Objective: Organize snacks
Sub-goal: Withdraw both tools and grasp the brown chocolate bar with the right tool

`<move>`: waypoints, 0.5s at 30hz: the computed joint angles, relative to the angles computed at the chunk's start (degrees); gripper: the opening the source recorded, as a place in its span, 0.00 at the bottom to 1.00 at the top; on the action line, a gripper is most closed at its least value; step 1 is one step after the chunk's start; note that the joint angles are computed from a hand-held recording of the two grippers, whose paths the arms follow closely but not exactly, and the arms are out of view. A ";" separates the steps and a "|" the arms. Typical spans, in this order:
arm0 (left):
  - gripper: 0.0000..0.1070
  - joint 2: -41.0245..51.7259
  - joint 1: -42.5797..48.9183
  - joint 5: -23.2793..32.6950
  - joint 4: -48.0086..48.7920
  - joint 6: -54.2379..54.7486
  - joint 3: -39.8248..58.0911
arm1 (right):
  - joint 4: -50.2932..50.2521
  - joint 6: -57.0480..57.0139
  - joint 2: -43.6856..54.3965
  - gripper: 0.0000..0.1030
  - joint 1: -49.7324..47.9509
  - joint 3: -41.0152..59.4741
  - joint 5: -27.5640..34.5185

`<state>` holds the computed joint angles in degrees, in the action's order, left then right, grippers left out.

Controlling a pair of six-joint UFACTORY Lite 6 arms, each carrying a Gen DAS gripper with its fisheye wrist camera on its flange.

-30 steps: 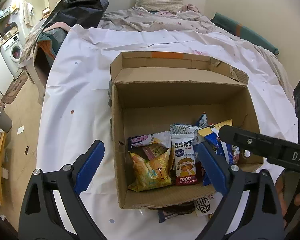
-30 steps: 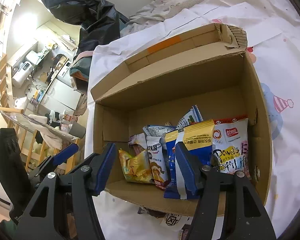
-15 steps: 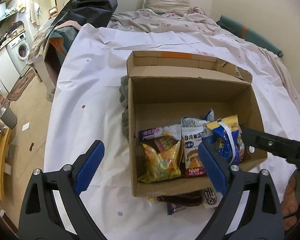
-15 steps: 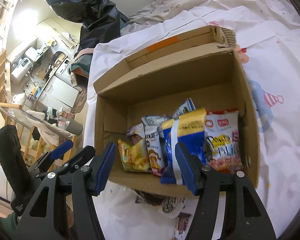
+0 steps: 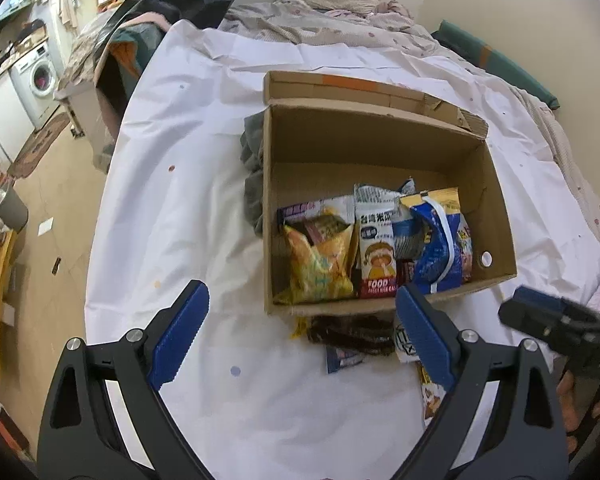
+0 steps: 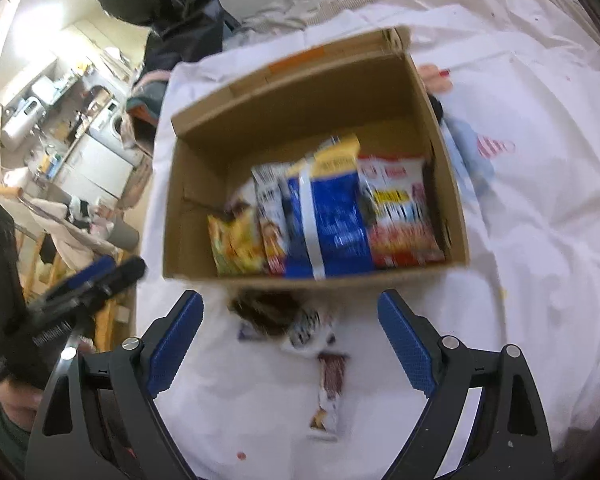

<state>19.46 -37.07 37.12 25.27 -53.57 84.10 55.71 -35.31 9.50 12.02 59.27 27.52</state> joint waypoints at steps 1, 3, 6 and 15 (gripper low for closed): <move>0.87 -0.71 0.06 -0.16 -0.29 -0.53 -0.95 | -0.75 0.58 -0.38 0.89 0.09 -1.01 -0.12; 0.87 -2.22 0.50 -0.53 -1.28 -1.77 -3.26 | -2.34 2.05 -0.78 0.89 0.24 -3.02 -0.60; 0.87 -3.83 2.83 -2.60 -8.24 0.90 -6.48 | -7.40 7.26 0.02 0.89 0.16 -5.20 -1.11; 0.87 -2.29 5.29 -2.46 -11.55 -0.83 -6.85 | -19.31 17.52 14.52 0.60 7.08 -0.41 0.90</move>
<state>17.17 -31.78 34.66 13.72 -54.39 77.25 36.40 -17.79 24.03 19.10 58.87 28.42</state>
